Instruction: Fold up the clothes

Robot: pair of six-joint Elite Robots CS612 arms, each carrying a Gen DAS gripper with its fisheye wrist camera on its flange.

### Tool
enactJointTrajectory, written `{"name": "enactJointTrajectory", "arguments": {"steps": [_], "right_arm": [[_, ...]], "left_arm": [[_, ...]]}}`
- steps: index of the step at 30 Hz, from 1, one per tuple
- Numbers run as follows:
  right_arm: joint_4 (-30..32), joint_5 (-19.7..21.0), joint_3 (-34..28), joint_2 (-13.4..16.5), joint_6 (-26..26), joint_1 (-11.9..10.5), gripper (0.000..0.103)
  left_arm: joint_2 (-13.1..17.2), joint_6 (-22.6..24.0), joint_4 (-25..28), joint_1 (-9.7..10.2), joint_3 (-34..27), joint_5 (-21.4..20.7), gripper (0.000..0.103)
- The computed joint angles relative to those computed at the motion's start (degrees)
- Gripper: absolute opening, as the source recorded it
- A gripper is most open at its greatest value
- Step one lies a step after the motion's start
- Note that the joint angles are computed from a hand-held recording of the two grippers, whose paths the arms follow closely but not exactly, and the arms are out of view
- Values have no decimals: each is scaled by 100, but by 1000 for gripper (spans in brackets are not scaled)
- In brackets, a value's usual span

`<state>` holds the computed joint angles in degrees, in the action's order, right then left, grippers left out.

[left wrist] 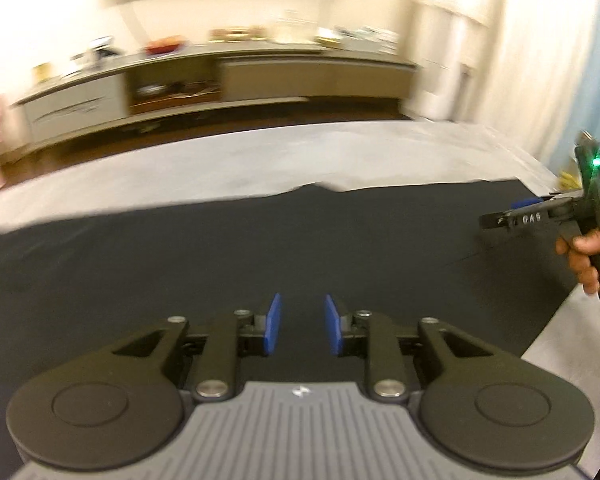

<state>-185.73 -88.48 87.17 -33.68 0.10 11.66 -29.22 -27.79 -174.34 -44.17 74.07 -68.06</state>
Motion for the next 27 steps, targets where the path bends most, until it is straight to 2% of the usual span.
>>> {"name": "enactJointTrajectory", "arguments": {"steps": [2, 6, 8, 10, 12, 13, 15, 16, 17, 19, 21, 23, 26, 27], "right_arm": [[-235, 107, 300, -122, -191, -17, 92], [-693, 316, 902, -314, -634, -46, 92], [-800, 270, 1044, -309, -670, -99, 92], [-1018, 397, 1206, -311, -587, -204, 93], [-1192, 494, 1371, -350, -551, -298, 93], [-1302, 516, 1452, -363, -510, -337, 93], [-1557, 544, 1579, -354, -531, -377, 96], [-1540, 578, 1618, -383, -553, -394, 95], [-1530, 616, 1659, -414, -550, -416, 94], [-1708, 680, 1780, -469, -318, -501, 92], [-1935, 699, 1907, -506, -60, -595, 92], [-1835, 570, 1956, -506, -42, -655, 93], [-1937, 519, 2043, -525, -166, -693, 93], [-1999, 497, 2077, -540, -103, -715, 92]], "left_arm": [[382, 116, 484, -1, -819, -86, 25], [1228, 162, 1463, 18, -2463, 64, 27], [1626, -105, 2288, 76, -3250, 152, 25], [1837, -393, 2613, 143, -3598, 189, 24], [1920, -752, 2577, 209, -3718, 202, 22], [1960, -862, 2708, 217, -3817, 268, 19], [2023, -1016, 3037, 225, -4025, 324, 19], [1983, -1092, 3196, 210, -4011, 363, 19], [1902, -1095, 3136, 187, -3870, 393, 17], [1580, -839, 2440, 76, -3195, 380, 22], [1291, -544, 1725, -40, -2494, 134, 27], [1139, -538, 1673, -135, -2090, -45, 27], [1083, -492, 1696, -273, -1846, 314, 27], [1076, -601, 1846, -267, -1901, 253, 26]]}}
